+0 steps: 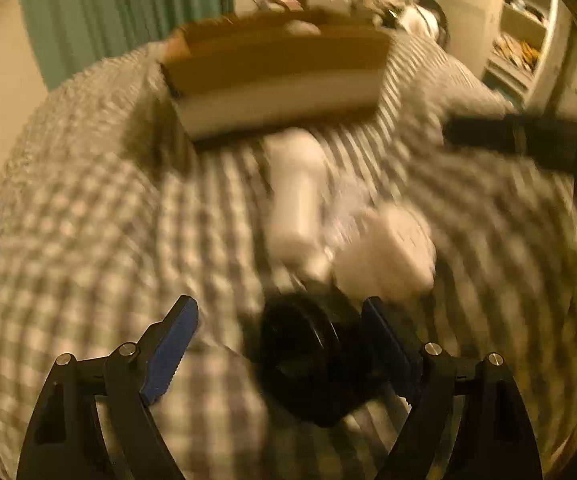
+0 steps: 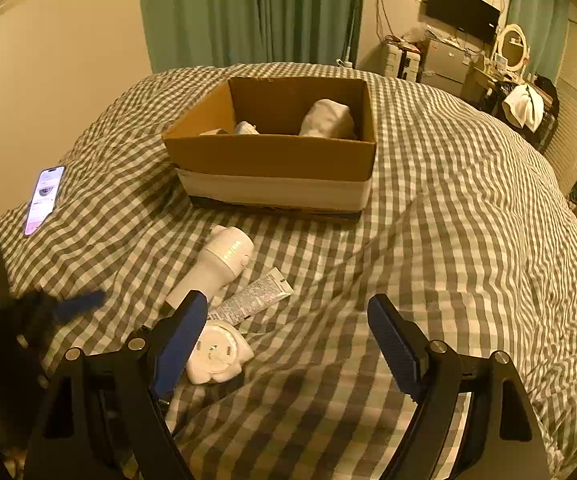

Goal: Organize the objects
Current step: 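Grasp the black round ring with the left tool while the right tool grasps the white round cup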

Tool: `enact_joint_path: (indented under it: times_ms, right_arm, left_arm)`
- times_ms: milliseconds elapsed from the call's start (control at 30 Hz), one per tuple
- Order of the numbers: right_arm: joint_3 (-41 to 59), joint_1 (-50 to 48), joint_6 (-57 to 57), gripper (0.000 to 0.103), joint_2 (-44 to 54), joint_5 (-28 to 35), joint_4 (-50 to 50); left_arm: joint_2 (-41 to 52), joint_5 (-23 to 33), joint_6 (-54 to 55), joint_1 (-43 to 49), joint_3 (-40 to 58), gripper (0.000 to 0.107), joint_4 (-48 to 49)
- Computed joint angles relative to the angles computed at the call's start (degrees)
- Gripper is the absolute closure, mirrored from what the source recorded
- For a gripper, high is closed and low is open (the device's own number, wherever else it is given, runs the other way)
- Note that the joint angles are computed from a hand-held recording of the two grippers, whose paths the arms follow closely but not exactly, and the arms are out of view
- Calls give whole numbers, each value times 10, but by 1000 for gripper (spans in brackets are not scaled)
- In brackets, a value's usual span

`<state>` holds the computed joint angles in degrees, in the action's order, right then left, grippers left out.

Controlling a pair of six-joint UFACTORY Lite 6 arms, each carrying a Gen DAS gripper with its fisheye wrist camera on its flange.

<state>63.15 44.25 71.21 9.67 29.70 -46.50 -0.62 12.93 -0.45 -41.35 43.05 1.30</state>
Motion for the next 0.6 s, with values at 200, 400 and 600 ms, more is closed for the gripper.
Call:
enact_joint_path:
  times_ms: [200, 400, 600]
  right_arm:
    - [-17, 0, 13, 21, -13, -5, -4]
    - [-22, 10, 25, 21, -19, -3, -11]
    - [-10, 9, 16, 21, -10, -9, -3]
  left_arm:
    - [-6, -14, 0, -34, -38, 40, 11]
    - [-76, 9, -35, 0, -38, 43, 48]
    - [-87, 13, -106, 56, 8, 45, 138]
